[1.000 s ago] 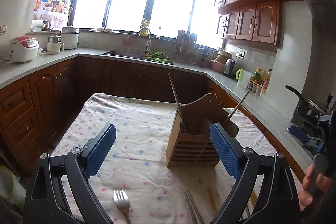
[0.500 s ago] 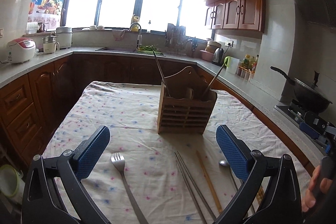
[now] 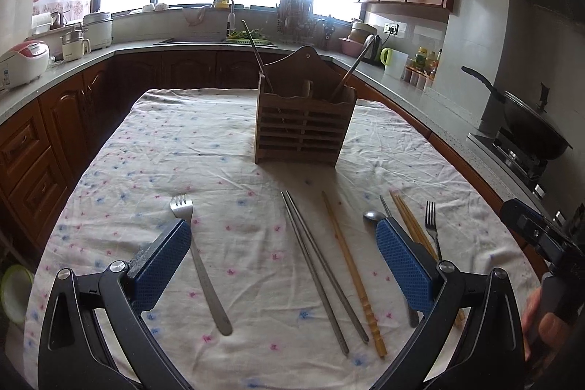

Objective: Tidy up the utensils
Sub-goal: 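Withdraw both tools back toward the remaining utensils, then grasp another steel chopstick with the left tool while the right tool grasps a wooden chopstick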

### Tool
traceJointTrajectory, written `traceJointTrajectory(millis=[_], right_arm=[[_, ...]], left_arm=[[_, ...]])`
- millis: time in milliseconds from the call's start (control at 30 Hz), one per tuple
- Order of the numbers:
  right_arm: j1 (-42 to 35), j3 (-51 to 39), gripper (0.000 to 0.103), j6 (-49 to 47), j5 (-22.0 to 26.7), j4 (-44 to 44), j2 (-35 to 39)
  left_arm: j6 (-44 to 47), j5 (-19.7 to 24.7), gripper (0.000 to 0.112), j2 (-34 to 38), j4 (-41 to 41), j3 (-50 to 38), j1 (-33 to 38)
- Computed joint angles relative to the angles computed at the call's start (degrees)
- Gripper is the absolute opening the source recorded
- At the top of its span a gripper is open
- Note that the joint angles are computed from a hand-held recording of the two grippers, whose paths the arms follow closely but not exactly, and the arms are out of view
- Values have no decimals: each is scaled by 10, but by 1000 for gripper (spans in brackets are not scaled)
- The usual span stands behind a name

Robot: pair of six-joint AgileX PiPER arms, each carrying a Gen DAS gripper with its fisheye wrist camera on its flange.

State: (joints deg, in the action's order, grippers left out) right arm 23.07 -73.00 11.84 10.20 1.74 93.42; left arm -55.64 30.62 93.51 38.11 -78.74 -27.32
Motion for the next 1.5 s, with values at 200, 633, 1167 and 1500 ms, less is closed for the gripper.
traceJointTrajectory(millis=[200, 633, 1167, 1500], right_arm=[[-9, 4, 102, -19, 6, 21, -4], [-29, -46, 98, -39, 54, 45, 36], [-65, -338, 23, -91, 284, 128, 246], [-72, -512, 22, -66, 398, 104, 358]], left_arm=[[-30, 33, 103, 15, 25, -15, -12], [94, 78, 103, 82, -117, -98, 21], [307, 206, 67, 262, -335, -343, 83], [357, 314, 43, 386, -384, -539, 104]])
